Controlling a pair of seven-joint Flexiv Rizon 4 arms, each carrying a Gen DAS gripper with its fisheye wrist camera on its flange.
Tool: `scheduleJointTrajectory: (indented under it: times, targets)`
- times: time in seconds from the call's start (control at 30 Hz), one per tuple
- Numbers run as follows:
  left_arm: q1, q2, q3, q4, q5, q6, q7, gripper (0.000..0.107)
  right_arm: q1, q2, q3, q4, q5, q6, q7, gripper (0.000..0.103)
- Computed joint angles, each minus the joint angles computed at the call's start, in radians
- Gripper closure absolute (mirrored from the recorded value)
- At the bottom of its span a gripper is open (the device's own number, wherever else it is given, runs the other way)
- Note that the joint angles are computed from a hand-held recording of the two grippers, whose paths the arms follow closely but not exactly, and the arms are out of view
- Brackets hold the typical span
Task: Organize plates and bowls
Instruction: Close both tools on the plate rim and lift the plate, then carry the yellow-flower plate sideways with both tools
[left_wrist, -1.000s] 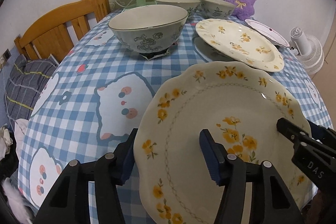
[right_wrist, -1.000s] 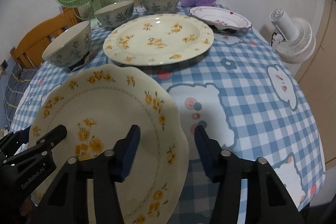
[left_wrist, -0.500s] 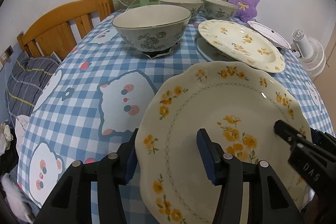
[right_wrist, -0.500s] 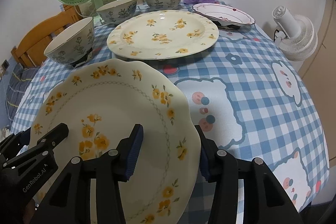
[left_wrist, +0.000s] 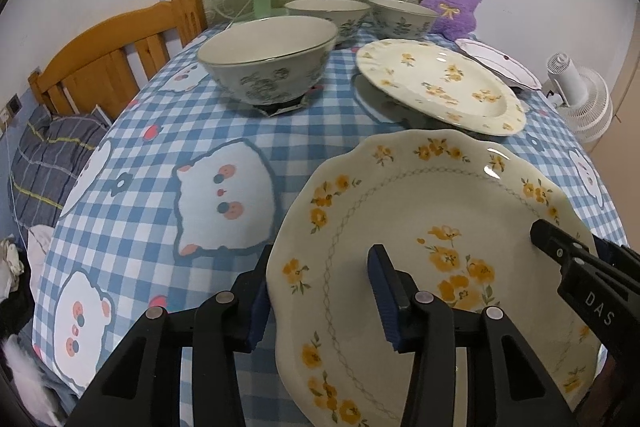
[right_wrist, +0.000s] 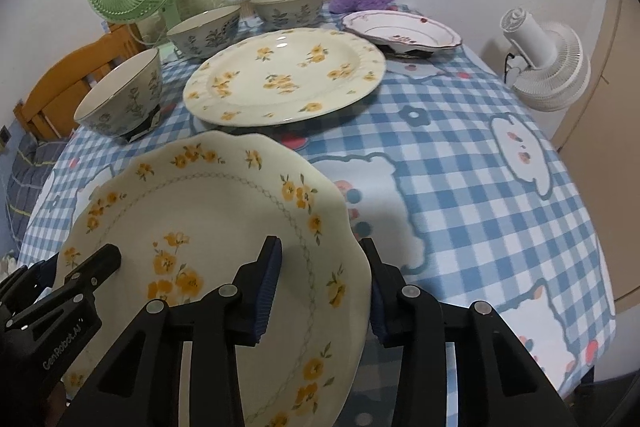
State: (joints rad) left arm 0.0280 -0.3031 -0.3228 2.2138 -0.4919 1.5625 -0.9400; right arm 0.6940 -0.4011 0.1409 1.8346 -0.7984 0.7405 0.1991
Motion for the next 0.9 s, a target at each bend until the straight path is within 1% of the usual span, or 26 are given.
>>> scheduleJointTrajectory:
  times: [0.3,0.37,0.53,0.9]
  targets:
    - [-0.053,0.007,0.017,-0.005,0.024,-0.004,-0.024,0.061,-0.020,0.065,0.010,0.080,-0.032,-0.004,0.068,0.061]
    - [-0.058,0.007,0.012,-0.006,0.028,-0.002,-0.026,0.061,-0.026,0.079,0.015,0.095,-0.042,-0.010,0.083,0.061]
    - [-0.078,0.005,0.009,-0.014,0.040,-0.009,-0.035,0.061,-0.048,0.111,0.027,0.134,-0.056,-0.012,0.114,0.061]
    - [-0.155,-0.010,0.028,-0.050,0.089,-0.026,-0.082,0.061,-0.105,0.197,0.055,0.232,-0.068,-0.029,0.163,0.061]
